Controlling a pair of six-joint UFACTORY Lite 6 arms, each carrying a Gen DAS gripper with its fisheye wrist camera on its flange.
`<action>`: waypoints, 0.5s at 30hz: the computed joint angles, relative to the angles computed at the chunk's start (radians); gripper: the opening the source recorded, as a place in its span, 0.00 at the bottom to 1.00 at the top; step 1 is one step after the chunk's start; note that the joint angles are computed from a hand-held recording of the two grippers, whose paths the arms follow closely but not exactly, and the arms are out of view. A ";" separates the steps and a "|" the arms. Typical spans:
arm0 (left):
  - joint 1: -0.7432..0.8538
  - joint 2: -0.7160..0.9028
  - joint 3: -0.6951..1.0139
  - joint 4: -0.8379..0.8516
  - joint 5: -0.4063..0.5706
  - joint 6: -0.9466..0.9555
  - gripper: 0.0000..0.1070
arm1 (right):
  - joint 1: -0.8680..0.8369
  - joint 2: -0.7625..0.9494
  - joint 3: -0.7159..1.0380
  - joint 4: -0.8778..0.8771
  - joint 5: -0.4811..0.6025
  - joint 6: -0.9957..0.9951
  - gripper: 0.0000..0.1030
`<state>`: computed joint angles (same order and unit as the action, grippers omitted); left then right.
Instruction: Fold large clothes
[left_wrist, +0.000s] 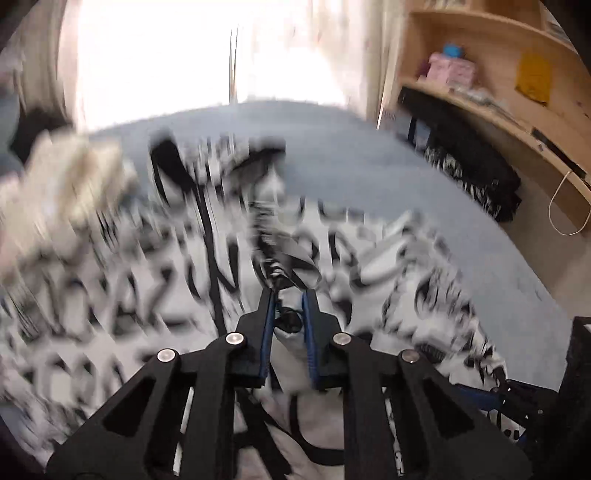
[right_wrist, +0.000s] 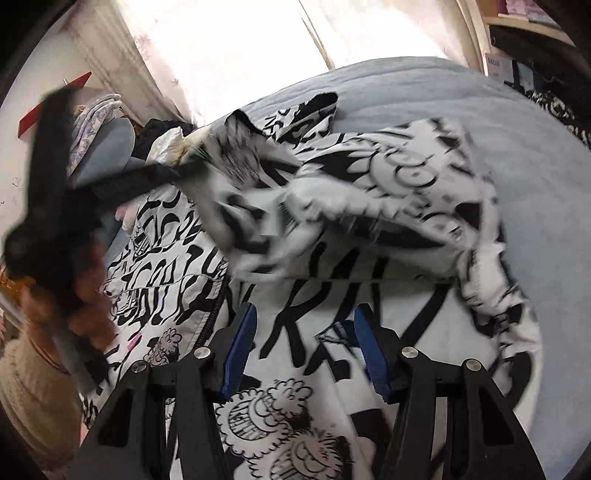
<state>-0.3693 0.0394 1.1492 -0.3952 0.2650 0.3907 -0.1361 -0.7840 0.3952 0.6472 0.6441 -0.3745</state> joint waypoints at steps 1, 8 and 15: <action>0.017 -0.028 0.003 -0.003 -0.002 0.013 0.11 | -0.033 -0.020 0.003 -0.022 0.024 -0.005 0.55; 0.262 0.127 0.055 -0.138 0.078 0.168 0.12 | -0.337 0.011 0.039 -0.012 0.105 -0.187 0.83; 0.379 0.320 0.047 -0.288 0.095 0.294 0.12 | -0.626 0.252 0.102 0.052 0.104 -0.444 0.83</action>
